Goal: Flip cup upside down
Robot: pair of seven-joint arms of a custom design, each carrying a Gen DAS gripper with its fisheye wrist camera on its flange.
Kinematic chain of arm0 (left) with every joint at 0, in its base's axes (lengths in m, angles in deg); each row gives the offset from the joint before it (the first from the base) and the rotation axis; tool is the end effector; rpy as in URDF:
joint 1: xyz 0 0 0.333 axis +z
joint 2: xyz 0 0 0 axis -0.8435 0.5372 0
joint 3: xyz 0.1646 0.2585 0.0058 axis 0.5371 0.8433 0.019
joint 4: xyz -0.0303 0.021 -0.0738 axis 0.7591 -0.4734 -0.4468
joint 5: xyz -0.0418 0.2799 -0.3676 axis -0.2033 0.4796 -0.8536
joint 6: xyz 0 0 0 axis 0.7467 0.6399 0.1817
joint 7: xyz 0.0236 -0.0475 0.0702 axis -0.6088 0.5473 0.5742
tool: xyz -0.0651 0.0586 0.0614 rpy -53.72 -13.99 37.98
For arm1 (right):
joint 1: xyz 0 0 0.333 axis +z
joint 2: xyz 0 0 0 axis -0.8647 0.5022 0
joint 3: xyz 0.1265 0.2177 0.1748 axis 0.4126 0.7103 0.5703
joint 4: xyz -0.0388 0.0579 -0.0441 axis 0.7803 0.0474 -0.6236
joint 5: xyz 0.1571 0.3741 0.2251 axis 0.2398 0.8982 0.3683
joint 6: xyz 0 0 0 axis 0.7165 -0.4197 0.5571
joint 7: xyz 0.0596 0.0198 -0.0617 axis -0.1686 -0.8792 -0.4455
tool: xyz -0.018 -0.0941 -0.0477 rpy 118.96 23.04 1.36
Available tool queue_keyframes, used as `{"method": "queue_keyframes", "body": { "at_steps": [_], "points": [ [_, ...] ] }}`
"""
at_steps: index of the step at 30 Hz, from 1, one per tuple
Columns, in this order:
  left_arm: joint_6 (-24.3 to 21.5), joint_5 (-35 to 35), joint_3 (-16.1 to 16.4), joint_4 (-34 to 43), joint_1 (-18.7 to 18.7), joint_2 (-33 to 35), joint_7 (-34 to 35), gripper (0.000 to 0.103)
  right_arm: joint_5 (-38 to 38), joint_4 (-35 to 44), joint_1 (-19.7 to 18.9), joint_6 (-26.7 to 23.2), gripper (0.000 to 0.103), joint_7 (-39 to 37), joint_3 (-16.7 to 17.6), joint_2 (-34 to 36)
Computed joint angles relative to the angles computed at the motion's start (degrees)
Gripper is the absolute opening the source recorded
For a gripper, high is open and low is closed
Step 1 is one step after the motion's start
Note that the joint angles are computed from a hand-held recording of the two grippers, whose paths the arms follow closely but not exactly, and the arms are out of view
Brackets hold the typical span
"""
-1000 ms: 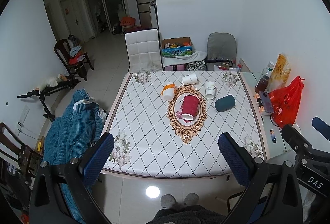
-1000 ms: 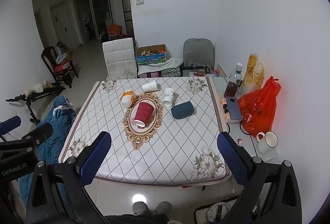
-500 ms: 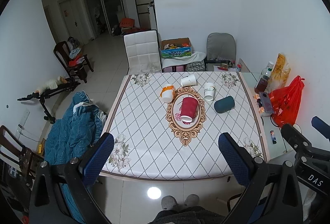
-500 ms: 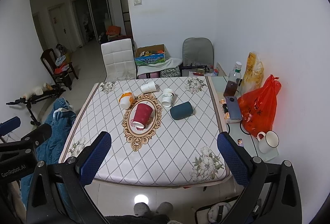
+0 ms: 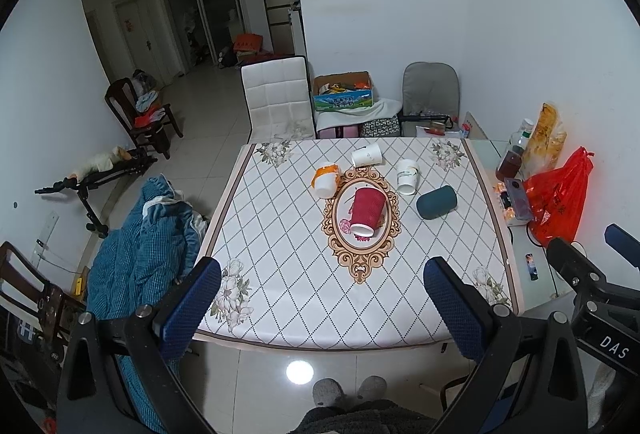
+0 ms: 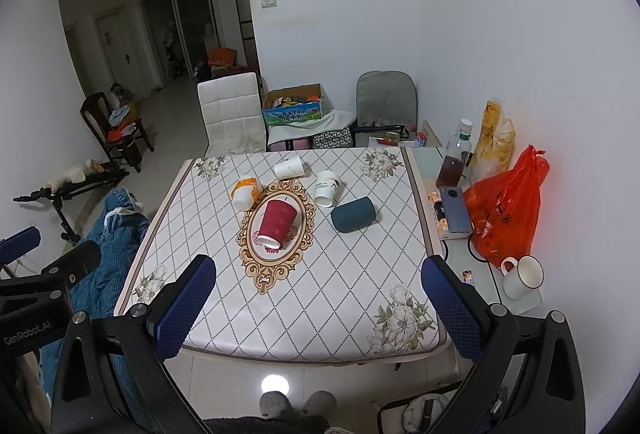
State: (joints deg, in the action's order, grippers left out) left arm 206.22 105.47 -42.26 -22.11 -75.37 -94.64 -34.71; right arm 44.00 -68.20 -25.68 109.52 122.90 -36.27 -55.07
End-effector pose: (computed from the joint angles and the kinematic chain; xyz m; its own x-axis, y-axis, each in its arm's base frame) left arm 0.5397 -0.3458 0.6857 -0.0212 -0.9976 -0.0652 -0.7546 0.0587 -0.6536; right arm 0.4745 0.4643 0.7034 -0.0506 -0.9978 -0.0426 -0.7146 0.0659 -0.6964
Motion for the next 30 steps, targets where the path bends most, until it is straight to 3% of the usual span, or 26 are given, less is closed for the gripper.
{"method": "queue_keyframes", "body": {
  "at_steps": [19, 30],
  "points": [
    [-0.4, -0.1, 0.0, 0.3, 0.1, 0.6, -0.5, 0.103, 1.3, 2.5, 0.0, 0.5, 0.103, -1.2, -0.5, 2.4],
    [-4.8, 2.6, 0.7, 5.2, 0.1, 9.1, -3.1, 0.103, 9.3, 3.8, -2.1, 0.7, 0.103, -6.4, -2.9, 7.9]
  ]
}}
